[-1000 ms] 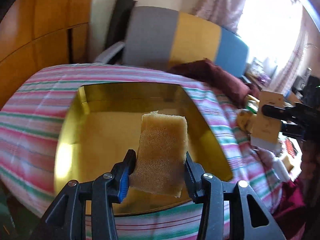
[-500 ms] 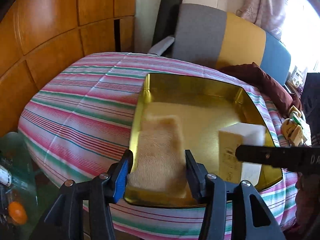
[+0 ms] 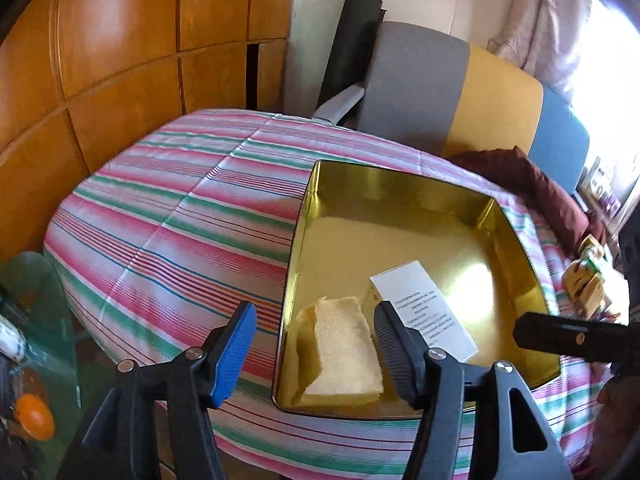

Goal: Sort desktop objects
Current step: 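Lower the sponge into the gold tray with the left tool while the right tool drops the white box there, then move the left tool to the white bar while the right tool grasps another yellow sponge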

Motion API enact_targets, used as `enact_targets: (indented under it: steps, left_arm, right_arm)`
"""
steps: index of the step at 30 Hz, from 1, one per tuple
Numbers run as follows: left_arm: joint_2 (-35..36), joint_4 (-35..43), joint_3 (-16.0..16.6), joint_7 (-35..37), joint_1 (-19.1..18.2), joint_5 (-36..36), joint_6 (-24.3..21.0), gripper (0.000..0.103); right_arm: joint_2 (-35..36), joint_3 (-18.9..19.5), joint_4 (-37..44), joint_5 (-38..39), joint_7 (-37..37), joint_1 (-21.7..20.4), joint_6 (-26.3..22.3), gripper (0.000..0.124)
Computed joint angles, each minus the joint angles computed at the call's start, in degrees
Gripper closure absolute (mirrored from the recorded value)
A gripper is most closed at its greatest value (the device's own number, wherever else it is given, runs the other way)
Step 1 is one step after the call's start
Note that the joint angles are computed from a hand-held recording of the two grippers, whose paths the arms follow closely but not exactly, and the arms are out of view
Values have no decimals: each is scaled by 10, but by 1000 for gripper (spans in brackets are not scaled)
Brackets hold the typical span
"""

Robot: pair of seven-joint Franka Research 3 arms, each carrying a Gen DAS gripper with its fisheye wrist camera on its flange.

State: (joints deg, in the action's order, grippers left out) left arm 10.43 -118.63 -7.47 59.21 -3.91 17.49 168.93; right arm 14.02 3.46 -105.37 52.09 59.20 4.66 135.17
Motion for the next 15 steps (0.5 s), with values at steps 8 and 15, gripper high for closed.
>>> enact_targets:
  steps: [8, 15]
  left_arm:
    - [-3, -8, -31, 66, 17, -81, 16, 43]
    - [-5, -2, -124, 267, 72, -261, 20, 42]
  right_arm:
    - [-67, -16, -79, -55, -2, 13, 101, 35]
    - [-119, -37, -147, -85, 14, 7, 158, 33]
